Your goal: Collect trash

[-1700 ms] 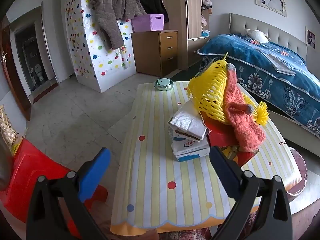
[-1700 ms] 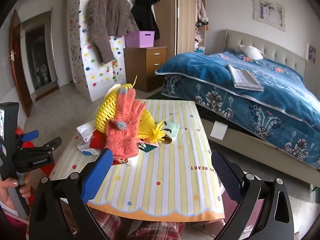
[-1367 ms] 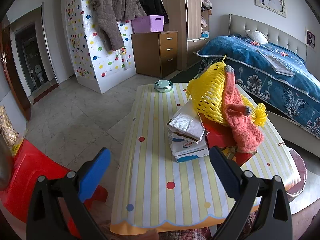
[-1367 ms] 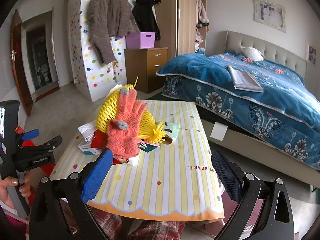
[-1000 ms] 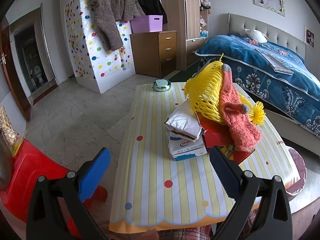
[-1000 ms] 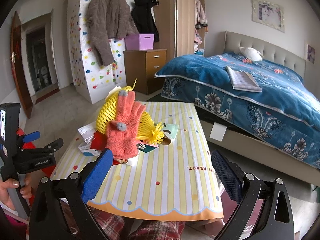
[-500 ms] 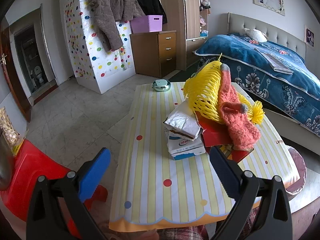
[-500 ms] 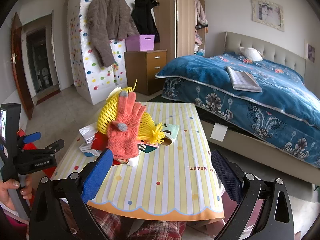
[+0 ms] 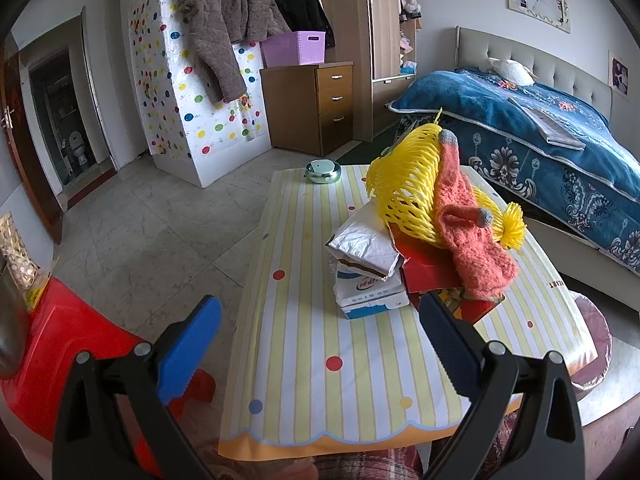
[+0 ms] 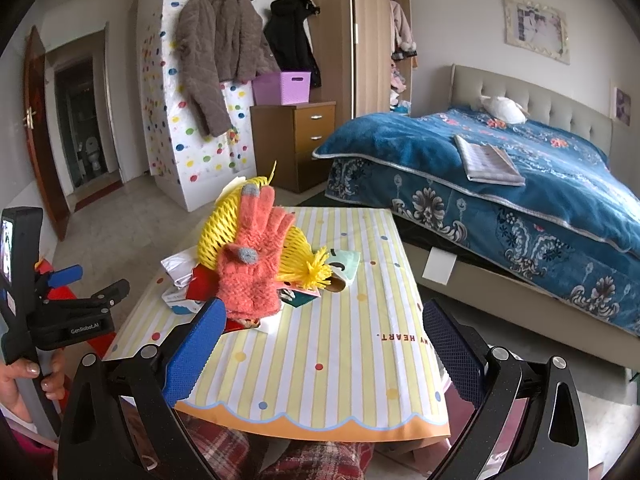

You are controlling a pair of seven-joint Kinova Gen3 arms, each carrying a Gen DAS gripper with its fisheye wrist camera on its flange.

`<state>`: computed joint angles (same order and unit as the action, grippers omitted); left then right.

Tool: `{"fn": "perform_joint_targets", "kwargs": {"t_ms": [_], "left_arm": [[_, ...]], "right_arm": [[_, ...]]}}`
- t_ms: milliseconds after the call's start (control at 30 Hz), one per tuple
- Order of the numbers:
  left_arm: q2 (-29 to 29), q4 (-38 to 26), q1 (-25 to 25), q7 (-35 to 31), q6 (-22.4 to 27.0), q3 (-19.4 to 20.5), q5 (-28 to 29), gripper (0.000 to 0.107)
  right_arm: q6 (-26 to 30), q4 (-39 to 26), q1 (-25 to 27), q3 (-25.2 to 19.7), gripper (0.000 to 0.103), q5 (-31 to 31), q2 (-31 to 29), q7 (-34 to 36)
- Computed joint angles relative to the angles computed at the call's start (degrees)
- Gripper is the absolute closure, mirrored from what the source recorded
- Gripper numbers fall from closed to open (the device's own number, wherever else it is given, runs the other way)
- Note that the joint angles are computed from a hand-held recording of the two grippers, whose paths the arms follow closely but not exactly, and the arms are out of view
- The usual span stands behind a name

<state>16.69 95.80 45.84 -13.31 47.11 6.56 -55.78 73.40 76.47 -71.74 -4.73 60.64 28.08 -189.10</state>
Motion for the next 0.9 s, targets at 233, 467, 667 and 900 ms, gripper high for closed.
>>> {"fn": "perform_joint_targets", "kwargs": {"t_ms": [233,467,667,900], "left_arm": [[0.0,-0.2,-1.1,-1.3,-0.6,0.0,2.0,0.011],[0.7,0.1,-3.4,-3.8,-3.9,-1.0,4.5,0.011],[1.2,0.6,-4.7,-5.2,-8.1,-2.7,5.6,0.011],[2.5,-1.0,-6.6,-8.4,-11.2,-4.0,8.2,0.024]], "right_arm": [[-5.2,0.6,2.9,-1.1,0.005,-0.5,0.9,1.4],[-10.3,-6.5,9.9,-4.3,0.005,-12.2,5.3,15.6],[-16.2,-8.6,6.6,3.6,0.012,-11.7,8.1,19.3],[-18.2,-16.0,9.2,5.8,0.034,-18.9,13.0,28.4]]}}
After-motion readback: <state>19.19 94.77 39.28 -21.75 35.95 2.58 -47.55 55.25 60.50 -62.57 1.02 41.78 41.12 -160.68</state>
